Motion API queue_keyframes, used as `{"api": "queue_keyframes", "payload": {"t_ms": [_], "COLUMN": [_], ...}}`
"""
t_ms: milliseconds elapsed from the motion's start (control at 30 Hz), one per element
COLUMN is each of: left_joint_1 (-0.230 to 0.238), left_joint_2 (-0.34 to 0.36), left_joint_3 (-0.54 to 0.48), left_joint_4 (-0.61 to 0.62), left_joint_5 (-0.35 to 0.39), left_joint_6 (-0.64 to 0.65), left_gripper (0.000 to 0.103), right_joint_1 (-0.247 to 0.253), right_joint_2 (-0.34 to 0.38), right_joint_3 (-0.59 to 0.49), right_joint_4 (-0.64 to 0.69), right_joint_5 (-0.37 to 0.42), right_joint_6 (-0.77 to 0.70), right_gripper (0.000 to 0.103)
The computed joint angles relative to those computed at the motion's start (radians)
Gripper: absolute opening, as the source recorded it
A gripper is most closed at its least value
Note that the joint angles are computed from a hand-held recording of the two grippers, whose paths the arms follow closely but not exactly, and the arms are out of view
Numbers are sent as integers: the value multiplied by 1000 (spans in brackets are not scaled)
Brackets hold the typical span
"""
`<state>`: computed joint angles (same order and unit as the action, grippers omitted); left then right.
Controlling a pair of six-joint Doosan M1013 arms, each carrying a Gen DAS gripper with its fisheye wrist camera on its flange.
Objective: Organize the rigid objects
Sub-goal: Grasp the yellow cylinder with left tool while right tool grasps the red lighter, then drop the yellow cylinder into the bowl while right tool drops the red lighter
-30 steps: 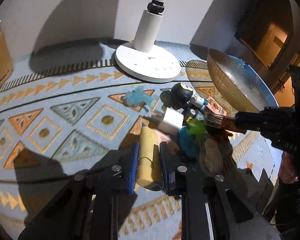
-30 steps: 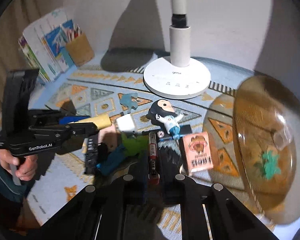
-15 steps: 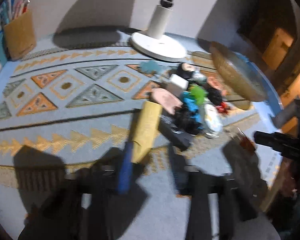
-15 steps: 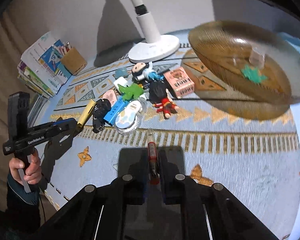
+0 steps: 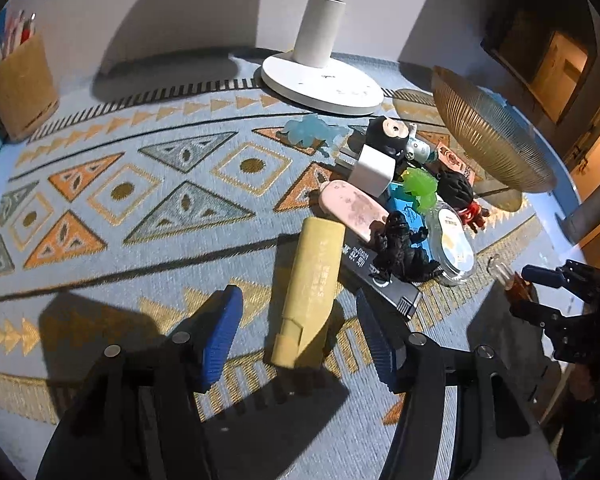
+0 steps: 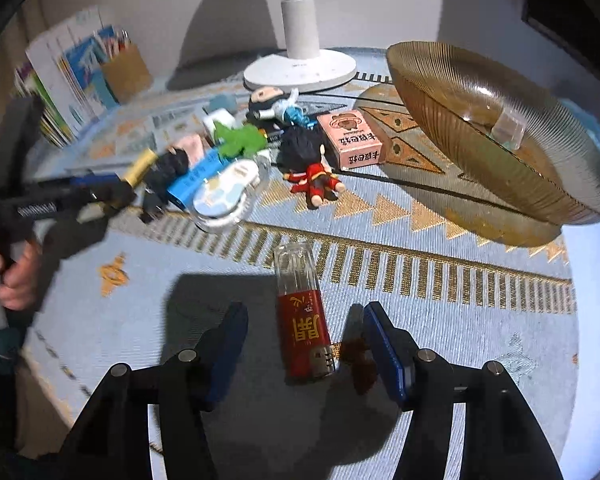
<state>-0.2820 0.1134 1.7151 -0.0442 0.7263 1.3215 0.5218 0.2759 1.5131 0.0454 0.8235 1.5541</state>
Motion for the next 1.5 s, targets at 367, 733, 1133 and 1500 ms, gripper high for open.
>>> {"api": "queue_keyframes", "payload": {"t_ms": [367, 733, 1133, 1500], "left_joint_1": [-39, -109, -165, -173], "left_joint_2": [-31, -23, 278, 364], "left_joint_3": [16, -121, -521, -562], "left_joint_4": [61, 16, -205, -183], "left_joint_5": [-55, -160, 16, 108], "left_joint_6": [-24, 85, 147, 60], "left_gripper": [20, 20, 20, 20], "right_joint_1": [-12, -105, -220, -238], "right_joint_2": [-19, -116, -22, 44], "right_joint_3": [28, 31, -155, -189], "right_joint_4": [170, 314, -48, -90], "right_joint_5": [-32, -181, -88, 29], "right_joint_6": [-84, -90, 385, 379], "right_gripper": [23, 23, 23, 23]}}
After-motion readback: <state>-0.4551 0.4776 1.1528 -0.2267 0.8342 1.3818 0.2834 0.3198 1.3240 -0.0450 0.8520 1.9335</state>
